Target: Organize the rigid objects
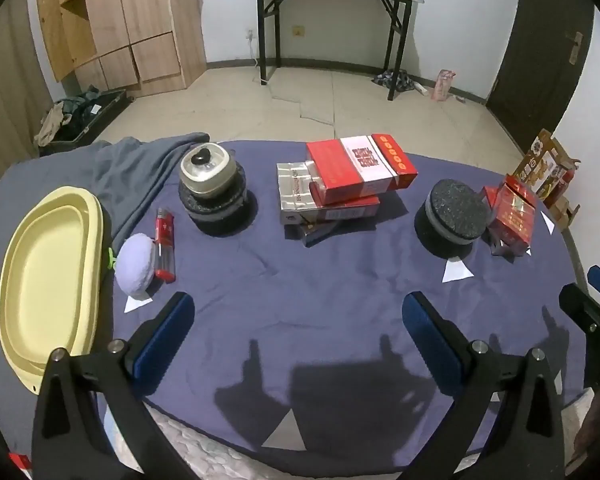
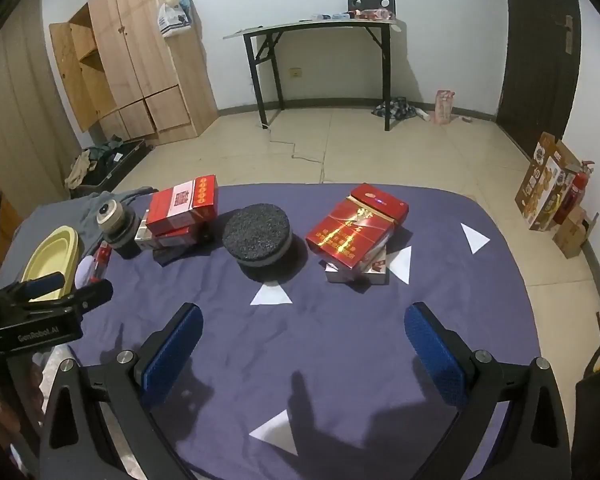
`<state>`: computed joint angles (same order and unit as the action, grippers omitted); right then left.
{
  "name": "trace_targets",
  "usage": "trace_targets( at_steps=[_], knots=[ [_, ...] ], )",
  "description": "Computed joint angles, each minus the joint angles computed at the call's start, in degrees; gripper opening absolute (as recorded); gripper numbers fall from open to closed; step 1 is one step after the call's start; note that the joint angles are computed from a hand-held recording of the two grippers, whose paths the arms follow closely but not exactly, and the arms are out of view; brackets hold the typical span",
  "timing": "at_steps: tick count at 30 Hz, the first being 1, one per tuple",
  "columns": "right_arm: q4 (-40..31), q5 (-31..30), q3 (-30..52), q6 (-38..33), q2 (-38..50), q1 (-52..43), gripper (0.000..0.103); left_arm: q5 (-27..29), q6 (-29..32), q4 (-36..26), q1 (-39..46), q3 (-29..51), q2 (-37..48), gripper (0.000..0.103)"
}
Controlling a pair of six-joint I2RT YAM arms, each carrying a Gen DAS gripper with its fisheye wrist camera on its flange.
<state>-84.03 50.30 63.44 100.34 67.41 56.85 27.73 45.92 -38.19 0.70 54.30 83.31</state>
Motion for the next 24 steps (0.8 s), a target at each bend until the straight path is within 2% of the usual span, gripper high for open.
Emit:
trace_targets(
  at_steps=[12,24],
  knots=[
    [3.23,-2.18,-1.46,-3.04,-1.02,-1.90,0.103,0.09,0.79,-1.04,0.11,0.57,0.18,0.103],
    [2.82,-2.08,-1.56,-2.02,-1.71,-1.78,0.103,0.62,0.69,-0.89,0.23,0.92,0.33,0.103]
  ],
)
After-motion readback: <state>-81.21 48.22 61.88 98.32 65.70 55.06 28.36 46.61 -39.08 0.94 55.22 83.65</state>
